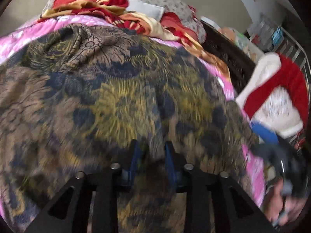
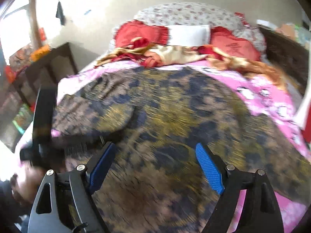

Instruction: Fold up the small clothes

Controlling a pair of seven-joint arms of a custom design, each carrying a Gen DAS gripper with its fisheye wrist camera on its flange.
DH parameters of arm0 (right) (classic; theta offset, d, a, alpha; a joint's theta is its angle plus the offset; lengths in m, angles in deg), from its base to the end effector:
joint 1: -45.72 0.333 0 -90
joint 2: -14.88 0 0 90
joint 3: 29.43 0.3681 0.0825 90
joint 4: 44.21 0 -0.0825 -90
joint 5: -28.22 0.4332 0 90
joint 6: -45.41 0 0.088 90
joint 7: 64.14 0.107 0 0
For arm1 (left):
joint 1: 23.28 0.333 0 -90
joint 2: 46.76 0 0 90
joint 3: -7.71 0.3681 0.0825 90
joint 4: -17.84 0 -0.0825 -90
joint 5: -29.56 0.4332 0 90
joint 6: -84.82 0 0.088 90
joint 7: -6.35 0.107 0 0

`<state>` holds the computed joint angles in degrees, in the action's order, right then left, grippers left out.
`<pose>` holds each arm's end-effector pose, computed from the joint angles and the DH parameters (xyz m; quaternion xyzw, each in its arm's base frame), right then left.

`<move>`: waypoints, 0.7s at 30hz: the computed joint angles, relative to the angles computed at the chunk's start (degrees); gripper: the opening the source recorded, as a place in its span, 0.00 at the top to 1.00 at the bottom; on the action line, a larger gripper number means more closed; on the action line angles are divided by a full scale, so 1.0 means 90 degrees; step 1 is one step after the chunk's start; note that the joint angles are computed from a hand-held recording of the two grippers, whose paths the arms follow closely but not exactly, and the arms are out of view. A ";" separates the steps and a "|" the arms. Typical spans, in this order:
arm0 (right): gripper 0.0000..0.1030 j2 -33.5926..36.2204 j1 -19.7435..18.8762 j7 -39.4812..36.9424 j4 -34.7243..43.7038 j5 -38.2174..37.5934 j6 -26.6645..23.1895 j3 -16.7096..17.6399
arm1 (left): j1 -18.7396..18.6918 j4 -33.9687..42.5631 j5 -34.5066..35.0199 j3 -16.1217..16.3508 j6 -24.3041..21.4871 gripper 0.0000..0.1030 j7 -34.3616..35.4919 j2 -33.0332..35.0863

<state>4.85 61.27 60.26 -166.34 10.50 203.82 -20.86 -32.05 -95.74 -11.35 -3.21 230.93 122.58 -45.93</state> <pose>0.5285 0.2572 0.6096 -0.6687 0.6239 -0.2207 0.3389 0.6115 -0.2089 0.5483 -0.5477 0.7502 -0.3702 0.0125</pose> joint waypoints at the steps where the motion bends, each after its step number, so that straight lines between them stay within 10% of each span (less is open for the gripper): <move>1: 0.31 0.0194 0.0138 -0.0324 0.0062 0.0382 0.0261 -0.0117 | 0.0001 -0.0216 0.0107 0.0001 0.0129 0.66 0.0154 -0.0171; 7: 0.52 0.1543 0.0583 -0.3313 0.0951 0.3898 0.0628 -0.0261 | 0.0101 -0.1501 0.0786 0.0205 0.1256 0.47 -0.0152 -0.1053; 12: 0.61 0.2120 0.0518 -0.3271 0.1428 0.3927 0.0541 -0.0153 | -0.0097 -0.1720 -0.0782 0.0837 0.1188 0.50 0.0048 -0.1224; 16: 0.65 0.2292 -0.0070 -0.4954 0.1653 0.6099 0.0500 0.0564 | -0.0069 -0.1743 -0.1077 0.0821 0.1241 0.51 0.0091 -0.1233; 21: 1.00 0.2252 0.0051 -0.4937 0.1569 0.6749 0.0602 0.0392 | -0.0065 -0.1781 -0.1100 0.0809 0.1242 0.51 0.0079 -0.1266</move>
